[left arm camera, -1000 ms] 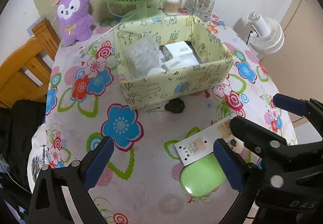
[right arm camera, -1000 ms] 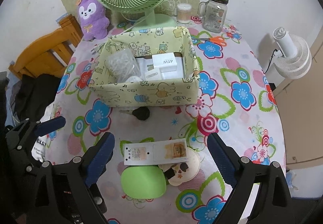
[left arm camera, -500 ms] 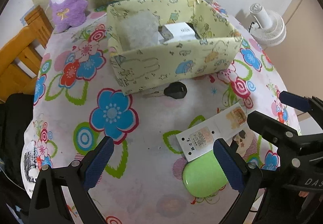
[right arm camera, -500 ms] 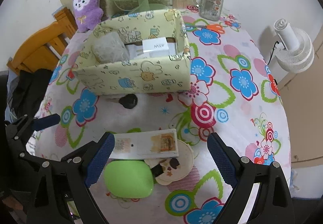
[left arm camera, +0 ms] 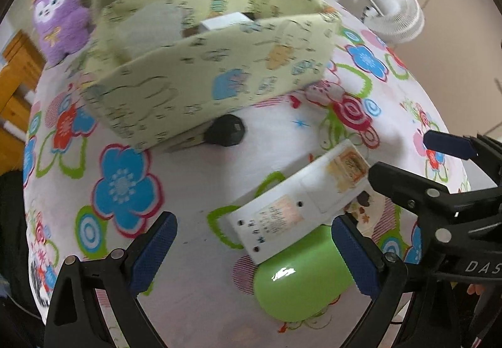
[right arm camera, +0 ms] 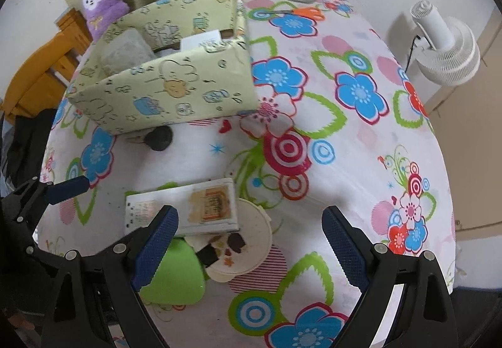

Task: Organize rigid objects
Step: 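Lower the left tool onto the white remote control and grasp it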

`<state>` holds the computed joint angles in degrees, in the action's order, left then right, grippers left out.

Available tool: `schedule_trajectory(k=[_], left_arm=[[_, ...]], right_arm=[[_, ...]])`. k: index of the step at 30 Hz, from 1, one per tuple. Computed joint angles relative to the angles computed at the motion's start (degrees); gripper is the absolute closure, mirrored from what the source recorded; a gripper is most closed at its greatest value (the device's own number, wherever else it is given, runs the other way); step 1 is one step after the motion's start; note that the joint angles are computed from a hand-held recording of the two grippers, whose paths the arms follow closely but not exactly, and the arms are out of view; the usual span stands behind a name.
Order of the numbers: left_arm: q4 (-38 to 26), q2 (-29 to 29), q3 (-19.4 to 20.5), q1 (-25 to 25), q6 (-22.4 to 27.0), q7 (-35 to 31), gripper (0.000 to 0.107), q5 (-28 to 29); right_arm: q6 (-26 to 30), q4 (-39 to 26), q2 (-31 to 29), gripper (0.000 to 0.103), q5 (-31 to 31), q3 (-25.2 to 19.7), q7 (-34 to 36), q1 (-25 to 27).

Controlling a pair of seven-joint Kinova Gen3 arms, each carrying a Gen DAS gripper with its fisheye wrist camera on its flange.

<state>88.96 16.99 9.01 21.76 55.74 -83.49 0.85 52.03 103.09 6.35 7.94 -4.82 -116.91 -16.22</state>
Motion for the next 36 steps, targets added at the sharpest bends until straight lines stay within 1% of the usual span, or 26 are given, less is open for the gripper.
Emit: schedule_trajectory(k=[2,5,11,14,17,20,21,23,26,28,32,36], left_arm=[[-0.7,0.9,0.4,0.5,0.5,-0.7,0.008,-0.4],[-1.8,2.3,0.2,2.0,0.9,0.1,0.008,-1.8],[-3.4,4.1,0.6,1.3,1.8,-1.5,0.008,0.3],[-5.0,5.5,0.6,0.9,3.9,-2.1,0.012,1.6],[-5.0,5.8,0.4,0.9,4.0,-2.3,0.012,2.0],[-4.8,5.8,0.2,1.1,3.5,-2.5,0.018,1.8],[-4.9,6.0,0.2,1.1,3.5,-2.5,0.021,1.8],[-5.6,6.6,0.1,0.6,4.5,-2.3,0.025,2.7],[-6.2,6.7,-0.3,1.0,5.1,-0.9,0.029,2.3],[-6.1,6.5,-0.4,0.7,5.4,-0.5,0.035,2.3],[-5.9,6.0,-0.6,1.0,5.9,0.4,0.039,1.3],[-6.4,5.8,-0.6,3.0,6.1,0.2,0.040,-2.3]], right_arm=[[0.0,0.4,0.0,0.008,-0.2,0.2,-0.2,0.3],[0.1,1.0,0.0,0.008,-0.4,0.5,-0.8,0.7],[-0.1,2.3,-0.2,0.008,-1.5,0.9,-0.6,2.0],[-0.3,2.7,0.0,0.008,-2.0,1.1,-0.4,2.5],[-0.5,2.8,0.3,0.008,-2.5,1.1,0.0,2.9],[-0.6,2.7,0.7,0.008,-3.1,1.1,0.6,3.1],[-0.7,2.5,1.1,0.008,-3.3,1.1,0.9,3.1],[-0.9,2.4,1.4,0.008,-3.7,1.1,1.4,3.2],[-1.1,2.0,2.0,0.008,-4.7,1.3,2.2,3.6],[-1.1,1.6,2.3,0.008,-4.6,1.3,2.6,3.6],[-1.2,1.1,3.0,0.008,-4.3,1.3,3.5,3.4],[-1.4,0.7,3.8,0.008,-5.3,1.6,4.6,4.0]])
